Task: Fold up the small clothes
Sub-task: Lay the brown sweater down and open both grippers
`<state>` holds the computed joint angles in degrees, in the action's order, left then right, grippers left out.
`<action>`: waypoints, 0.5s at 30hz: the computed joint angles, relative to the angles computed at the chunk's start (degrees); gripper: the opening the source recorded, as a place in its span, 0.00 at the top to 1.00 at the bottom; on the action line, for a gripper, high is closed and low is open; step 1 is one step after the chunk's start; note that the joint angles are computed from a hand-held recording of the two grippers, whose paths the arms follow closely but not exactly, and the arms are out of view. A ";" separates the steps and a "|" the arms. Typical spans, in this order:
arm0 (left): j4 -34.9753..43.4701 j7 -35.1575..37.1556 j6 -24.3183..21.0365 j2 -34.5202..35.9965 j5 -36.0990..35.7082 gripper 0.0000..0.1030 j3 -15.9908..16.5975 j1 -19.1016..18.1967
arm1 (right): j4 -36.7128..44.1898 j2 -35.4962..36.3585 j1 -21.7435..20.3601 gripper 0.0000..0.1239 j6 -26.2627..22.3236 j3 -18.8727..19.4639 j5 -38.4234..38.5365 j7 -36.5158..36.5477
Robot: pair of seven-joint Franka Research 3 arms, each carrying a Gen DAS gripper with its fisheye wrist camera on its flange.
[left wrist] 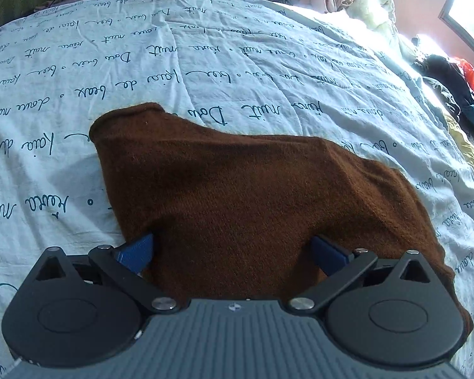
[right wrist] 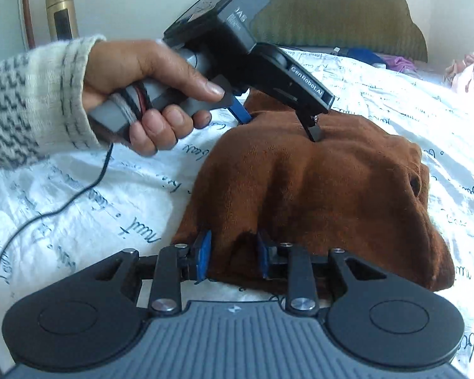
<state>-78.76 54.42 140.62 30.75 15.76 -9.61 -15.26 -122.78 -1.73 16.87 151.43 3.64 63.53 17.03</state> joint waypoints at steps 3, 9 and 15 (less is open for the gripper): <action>-0.49 -0.54 0.27 -0.28 0.30 0.00 0.19 -0.17 | 1.98 0.43 0.27 0.71 3.73 -0.23 3.63 -2.37; 0.62 -1.05 -0.72 0.35 1.13 0.00 0.44 -0.67 | 7.33 8.33 1.48 0.44 12.80 -2.12 -1.36 -5.30; -4.84 -3.53 1.74 -4.70 0.97 0.01 0.08 -0.47 | 6.49 4.88 -5.70 0.44 2.10 -0.13 4.72 -11.00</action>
<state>-83.60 50.89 142.36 26.05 16.73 -9.53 -15.73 -116.29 3.15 11.17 153.52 3.52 68.24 6.02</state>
